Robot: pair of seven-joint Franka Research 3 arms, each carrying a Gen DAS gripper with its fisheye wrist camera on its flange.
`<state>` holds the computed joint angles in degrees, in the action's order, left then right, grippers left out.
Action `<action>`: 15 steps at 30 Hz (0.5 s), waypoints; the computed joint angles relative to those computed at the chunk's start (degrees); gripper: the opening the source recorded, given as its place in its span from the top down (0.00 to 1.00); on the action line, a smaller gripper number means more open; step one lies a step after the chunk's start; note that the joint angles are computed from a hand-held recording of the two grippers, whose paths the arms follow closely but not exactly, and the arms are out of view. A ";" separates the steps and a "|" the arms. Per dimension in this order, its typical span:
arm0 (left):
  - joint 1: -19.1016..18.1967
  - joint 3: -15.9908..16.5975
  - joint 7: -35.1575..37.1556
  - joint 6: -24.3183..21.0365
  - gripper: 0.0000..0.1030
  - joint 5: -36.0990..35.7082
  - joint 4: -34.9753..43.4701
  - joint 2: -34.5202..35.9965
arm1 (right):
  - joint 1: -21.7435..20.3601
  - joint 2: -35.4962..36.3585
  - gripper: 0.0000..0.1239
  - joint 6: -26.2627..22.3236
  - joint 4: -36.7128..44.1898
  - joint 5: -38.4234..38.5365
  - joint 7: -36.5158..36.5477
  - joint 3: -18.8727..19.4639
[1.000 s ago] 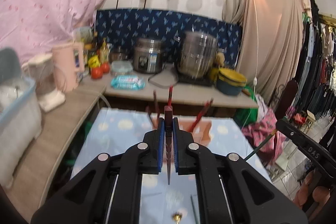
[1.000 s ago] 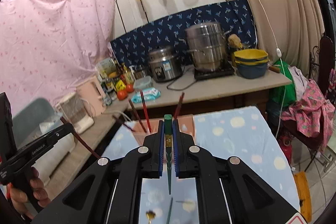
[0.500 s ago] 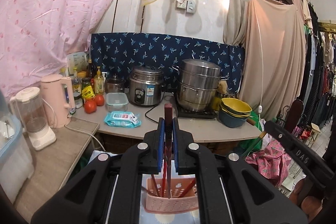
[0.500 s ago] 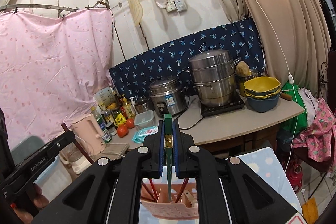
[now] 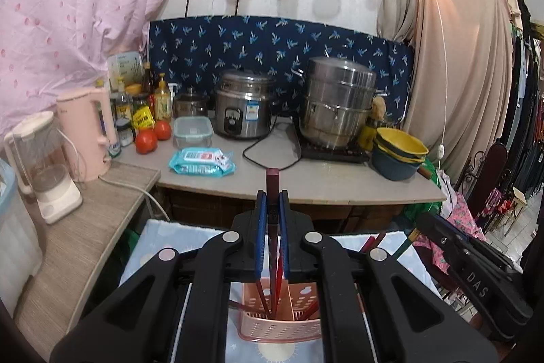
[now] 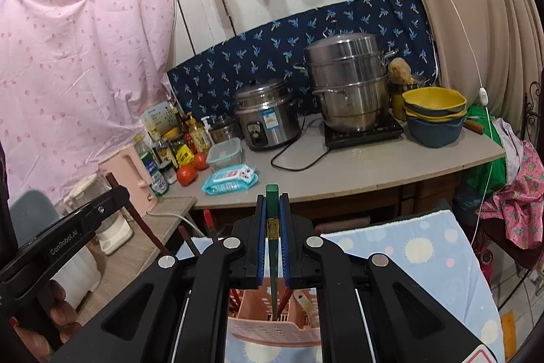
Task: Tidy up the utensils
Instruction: 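Lower both chopsticks into the basket and open both grippers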
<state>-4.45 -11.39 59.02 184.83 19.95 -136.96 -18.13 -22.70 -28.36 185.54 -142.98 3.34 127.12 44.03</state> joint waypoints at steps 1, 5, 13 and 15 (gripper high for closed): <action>-0.02 -0.06 -0.05 -0.02 0.93 0.01 -0.08 0.21 | -0.13 0.36 0.94 -0.02 -0.07 -0.08 0.02 0.27; 0.07 -0.17 -0.08 0.05 0.93 0.15 -0.07 1.09 | -1.01 1.07 0.94 0.04 -0.34 -0.33 0.39 1.33; 0.72 -0.96 -0.35 -0.52 0.90 0.59 -0.51 1.35 | -2.64 1.28 0.93 -0.63 -0.71 -1.16 1.83 3.09; 2.39 -2.43 -1.20 -0.60 0.78 1.25 -0.75 0.97 | -3.65 0.38 0.82 -0.65 -1.03 -1.10 3.04 3.90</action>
<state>-2.07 -13.82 57.82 184.22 21.20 -137.71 -17.16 -26.35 -27.98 184.89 -144.01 2.25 130.16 47.93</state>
